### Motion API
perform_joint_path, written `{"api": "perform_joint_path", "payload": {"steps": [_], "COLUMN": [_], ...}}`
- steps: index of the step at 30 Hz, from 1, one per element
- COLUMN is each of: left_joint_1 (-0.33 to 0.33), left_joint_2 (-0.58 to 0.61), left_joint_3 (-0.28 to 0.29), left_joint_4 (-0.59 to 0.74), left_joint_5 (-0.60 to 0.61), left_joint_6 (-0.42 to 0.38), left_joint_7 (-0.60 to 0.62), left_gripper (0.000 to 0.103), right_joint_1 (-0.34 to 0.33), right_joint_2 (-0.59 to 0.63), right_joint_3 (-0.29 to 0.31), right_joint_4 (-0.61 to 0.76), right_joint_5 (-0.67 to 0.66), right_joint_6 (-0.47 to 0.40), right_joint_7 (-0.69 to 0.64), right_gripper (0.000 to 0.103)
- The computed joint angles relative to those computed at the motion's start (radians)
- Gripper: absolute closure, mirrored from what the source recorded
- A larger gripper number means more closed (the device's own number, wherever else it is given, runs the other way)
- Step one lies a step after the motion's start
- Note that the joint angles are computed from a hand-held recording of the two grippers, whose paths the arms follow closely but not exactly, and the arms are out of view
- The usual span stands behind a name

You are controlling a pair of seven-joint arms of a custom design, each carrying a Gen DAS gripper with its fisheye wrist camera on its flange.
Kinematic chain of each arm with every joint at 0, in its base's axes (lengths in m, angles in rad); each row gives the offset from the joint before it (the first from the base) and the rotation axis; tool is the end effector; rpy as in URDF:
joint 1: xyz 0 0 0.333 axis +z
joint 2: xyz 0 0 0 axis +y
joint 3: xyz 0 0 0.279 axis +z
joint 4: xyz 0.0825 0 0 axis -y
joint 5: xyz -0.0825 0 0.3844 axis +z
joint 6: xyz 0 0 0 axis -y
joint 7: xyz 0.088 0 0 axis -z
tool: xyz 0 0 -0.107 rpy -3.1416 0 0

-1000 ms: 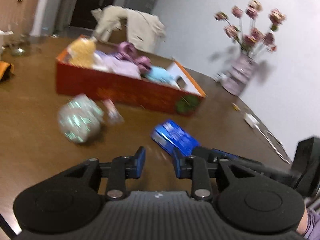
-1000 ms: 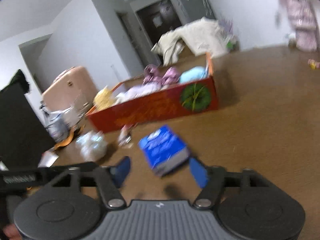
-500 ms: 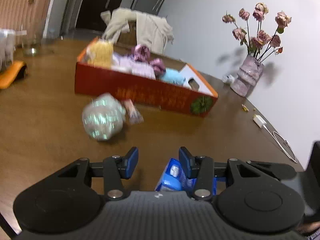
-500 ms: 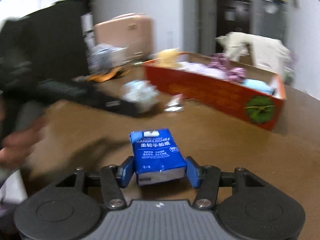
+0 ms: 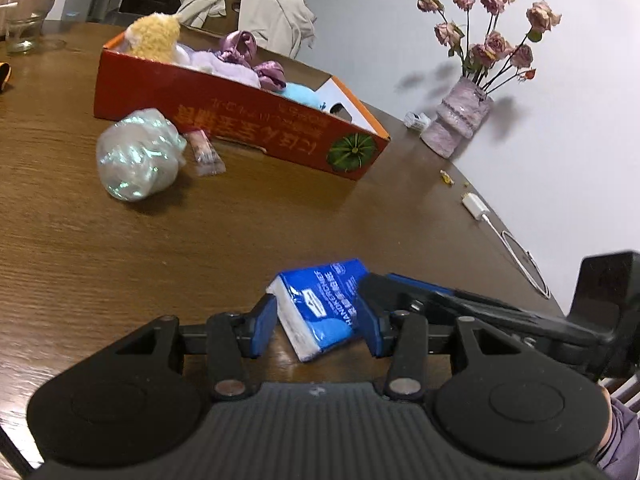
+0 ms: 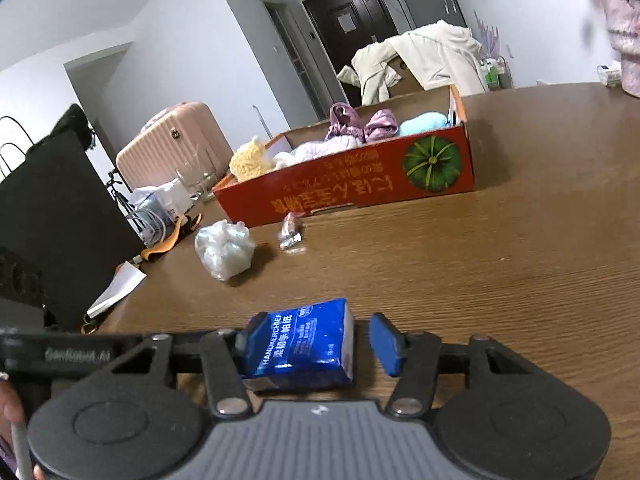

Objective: Organize soft objects
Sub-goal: 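Close both grippers on the blue tissue pack and lift it, then carry the tissue pack with both grippers into the box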

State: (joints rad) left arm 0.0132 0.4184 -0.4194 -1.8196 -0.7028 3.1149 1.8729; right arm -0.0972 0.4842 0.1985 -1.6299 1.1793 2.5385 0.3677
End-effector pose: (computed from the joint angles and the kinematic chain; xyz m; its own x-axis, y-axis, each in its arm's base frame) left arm 0.6435 -0.1845 0.3767 -0.1028 -0.8783 0.4668 -0.7114 -0.2631 -0.6517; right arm 0.6938 0.0423 0.3505 0.4984 -0.7792 -0.3800 -0.6696 -0.0676 -0.7396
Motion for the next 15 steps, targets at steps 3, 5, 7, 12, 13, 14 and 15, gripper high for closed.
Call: {"api": "perform_joint_path", "payload": {"steps": [3,5,7,12,13,14,15], "left_joint_1": [-0.010,0.030,0.054,0.036,0.028,0.027,0.023], "left_joint_2": [0.010,0.019,0.027,0.033,0.040,0.050,0.069], "left_joint_3": [0.014,-0.028,-0.053,-0.036,-0.027,-0.028,-0.022], "left_joint_4": [0.009,0.012,0.017,0.044,0.069,0.095,0.138], "left_joint_5": [0.006,-0.028,-0.055,-0.055,-0.042,-0.034,-0.017], "left_joint_6": [-0.011,-0.013,-0.011,-0.004,-0.005,-0.004,-0.007], "left_joint_7": [-0.026,0.002,0.029,0.044,0.044,0.051,0.057], "left_gripper": [0.067,0.072,0.074,0.079,0.079,0.079,0.079], "right_joint_1": [0.003,0.001,-0.002,0.006,0.006,0.007,0.006], "right_joint_2": [0.016,0.017,0.015,0.007,0.006,0.013,0.029], "right_joint_3": [0.005,0.007,0.012,0.007,0.012,0.018,0.023], "right_joint_4": [0.011,0.006,-0.001,0.009,0.020,0.044,0.087], "right_joint_5": [0.000,0.002,0.018,0.006,0.016,0.028,0.038], "right_joint_6": [-0.003,-0.002,0.008,0.025,0.035,0.048,0.053], "right_joint_7": [0.018,0.019,0.008,0.036,0.024,0.009,-0.003], "right_gripper": [0.065,0.068,0.072,0.075,0.075,0.075,0.075]}}
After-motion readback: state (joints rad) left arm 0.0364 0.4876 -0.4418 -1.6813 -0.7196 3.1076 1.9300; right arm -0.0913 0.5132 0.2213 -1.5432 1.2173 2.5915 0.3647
